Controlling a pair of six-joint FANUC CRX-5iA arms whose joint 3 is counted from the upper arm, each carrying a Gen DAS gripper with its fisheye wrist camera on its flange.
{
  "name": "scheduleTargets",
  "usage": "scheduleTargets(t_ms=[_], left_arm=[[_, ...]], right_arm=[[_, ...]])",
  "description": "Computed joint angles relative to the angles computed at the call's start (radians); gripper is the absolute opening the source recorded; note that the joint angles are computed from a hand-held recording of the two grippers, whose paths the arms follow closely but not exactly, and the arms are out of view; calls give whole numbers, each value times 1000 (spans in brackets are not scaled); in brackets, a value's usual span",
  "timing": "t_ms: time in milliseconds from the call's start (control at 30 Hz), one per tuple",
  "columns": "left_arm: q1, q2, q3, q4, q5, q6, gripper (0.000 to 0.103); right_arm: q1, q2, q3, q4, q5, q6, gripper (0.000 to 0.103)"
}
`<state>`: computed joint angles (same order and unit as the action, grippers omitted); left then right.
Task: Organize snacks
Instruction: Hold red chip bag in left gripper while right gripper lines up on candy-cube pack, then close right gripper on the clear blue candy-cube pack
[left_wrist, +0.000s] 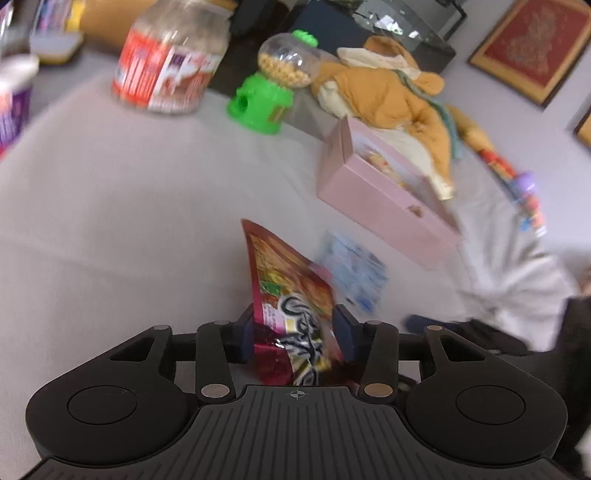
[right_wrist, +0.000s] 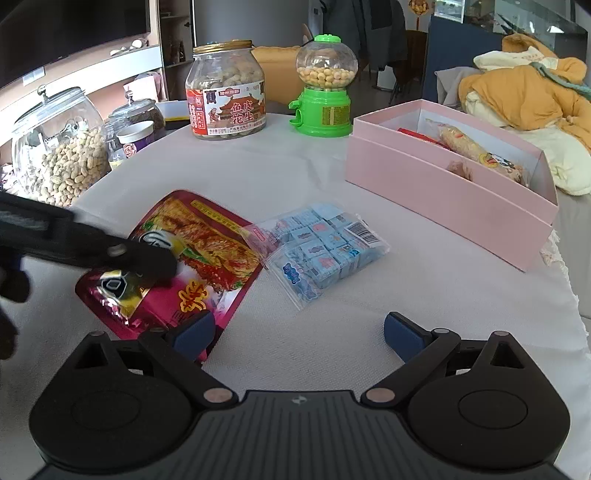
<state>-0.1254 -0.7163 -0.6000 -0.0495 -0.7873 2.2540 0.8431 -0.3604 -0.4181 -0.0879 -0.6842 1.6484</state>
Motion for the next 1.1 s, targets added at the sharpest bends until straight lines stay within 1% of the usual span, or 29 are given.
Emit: scheduleTargets(t_ms=[33, 67, 100, 200, 267, 333, 400, 433, 500, 533, 567, 633, 667, 733, 833, 867, 900, 933, 967, 1033, 1067, 1100], left_arm=[[-83, 49, 65, -128, -42, 90, 46], [-141, 77, 102, -203, -67, 139, 45], [-175, 89, 121, -240, -85, 170, 45], [-230, 96, 149, -304, -128, 226, 42], [-288, 97, 176, -379, -167, 288, 38], [-375, 109, 216, -488, -236, 369, 36], [-439, 126, 249, -564, -301, 423, 35], [-447, 126, 254, -573, -315, 431, 35], [-432, 117, 246, -556, -317, 428, 35], [-421, 116, 244, -545, -317, 423, 35], [-419, 116, 243, -542, -323, 427, 35], [-416, 110, 239, -537, -328, 435, 35], [-413, 110, 241, -532, -331, 432, 35], [-408, 111, 243, -525, -334, 425, 35], [-414, 117, 248, -530, -338, 426, 35], [-414, 119, 249, -530, -338, 428, 36], [-415, 120, 249, -532, -341, 430, 36], [-417, 121, 249, -534, -341, 430, 36], [-418, 120, 247, -537, -341, 431, 36], [-415, 110, 236, -532, -330, 429, 36], [-410, 102, 228, -523, -318, 428, 36], [-397, 91, 215, -506, -300, 419, 37]], right_arm=[[-7, 2, 7, -15, -7, 16, 98], [-15, 5, 13, -26, -13, 31, 98], [-23, 6, 19, -36, -22, 48, 98], [-66, 2, 40, -84, -39, 97, 98], [-97, 12, 67, -110, -38, 82, 98], [-133, 54, 130, -156, -65, 51, 99], [-162, 126, 217, -210, -121, 27, 99], [-164, 160, 250, -221, -140, 19, 99], [-140, 205, 285, -192, -163, 16, 99], [-124, 217, 289, -169, -168, 24, 99], [-94, 222, 278, -111, -161, 17, 99], [-38, 201, 210, 36, -107, -40, 99], [-30, 186, 179, 72, -82, -37, 99], [-33, 151, 124, 136, -41, -44, 100], [-46, 120, 53, 264, 8, -139, 100], [-58, 121, 49, 279, 12, -158, 100], [-77, 124, 66, 241, 0, -137, 100], [-98, 134, 99, 175, -22, -89, 100], [-129, 147, 148, 69, -62, -13, 100], [-180, 187, 245, -108, -145, 96, 100], [-191, 206, 276, -148, -169, 109, 100], [-184, 227, 297, -153, -176, 93, 100]])
